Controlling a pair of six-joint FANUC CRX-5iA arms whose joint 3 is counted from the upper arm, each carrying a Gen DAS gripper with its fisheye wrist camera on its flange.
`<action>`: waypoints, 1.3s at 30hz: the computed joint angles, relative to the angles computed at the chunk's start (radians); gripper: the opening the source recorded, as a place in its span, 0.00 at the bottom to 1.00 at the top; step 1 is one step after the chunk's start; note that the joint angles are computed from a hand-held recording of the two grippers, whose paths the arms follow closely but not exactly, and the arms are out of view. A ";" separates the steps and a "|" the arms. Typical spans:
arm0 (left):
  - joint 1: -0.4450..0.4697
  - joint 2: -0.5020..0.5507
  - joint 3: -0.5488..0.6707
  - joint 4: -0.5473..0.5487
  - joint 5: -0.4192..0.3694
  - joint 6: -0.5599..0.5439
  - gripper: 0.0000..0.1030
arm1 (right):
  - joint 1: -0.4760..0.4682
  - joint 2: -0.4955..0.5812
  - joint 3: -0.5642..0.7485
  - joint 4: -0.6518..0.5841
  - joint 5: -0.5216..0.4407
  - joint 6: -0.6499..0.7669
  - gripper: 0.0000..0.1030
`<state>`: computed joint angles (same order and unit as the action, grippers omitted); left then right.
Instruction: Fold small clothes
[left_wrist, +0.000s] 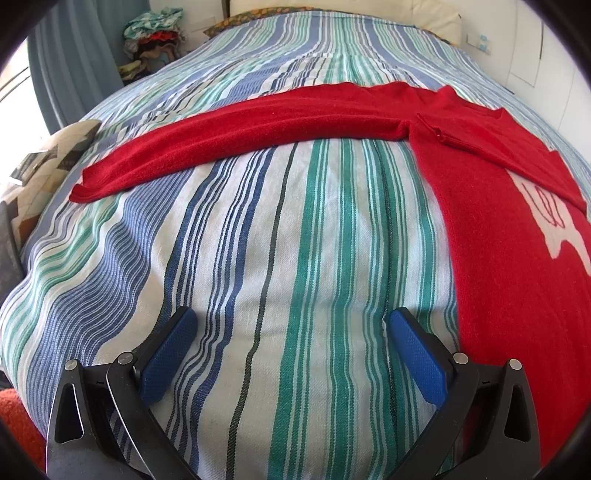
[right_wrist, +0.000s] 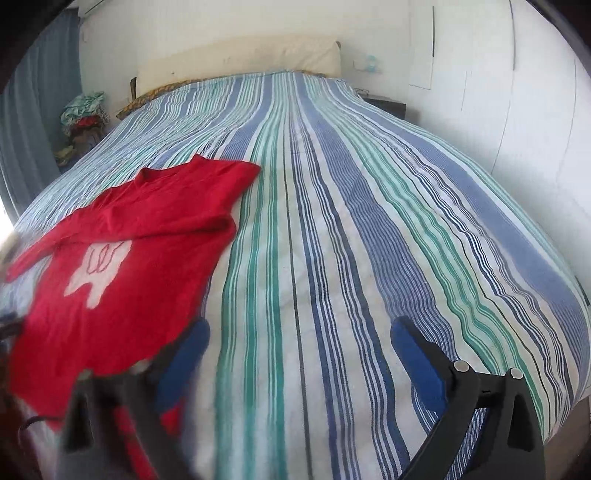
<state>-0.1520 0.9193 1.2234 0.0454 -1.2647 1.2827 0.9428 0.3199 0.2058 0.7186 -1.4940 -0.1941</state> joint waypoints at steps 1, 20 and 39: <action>0.000 -0.004 -0.008 0.001 0.005 -0.001 1.00 | -0.006 -0.004 -0.006 -0.013 0.005 -0.014 0.95; 0.000 -0.019 -0.038 0.000 0.025 -0.003 1.00 | -0.026 -0.034 -0.057 -0.089 0.054 -0.067 0.95; 0.000 -0.021 -0.042 0.000 0.028 -0.004 1.00 | -0.019 -0.041 -0.068 -0.083 0.054 -0.089 0.95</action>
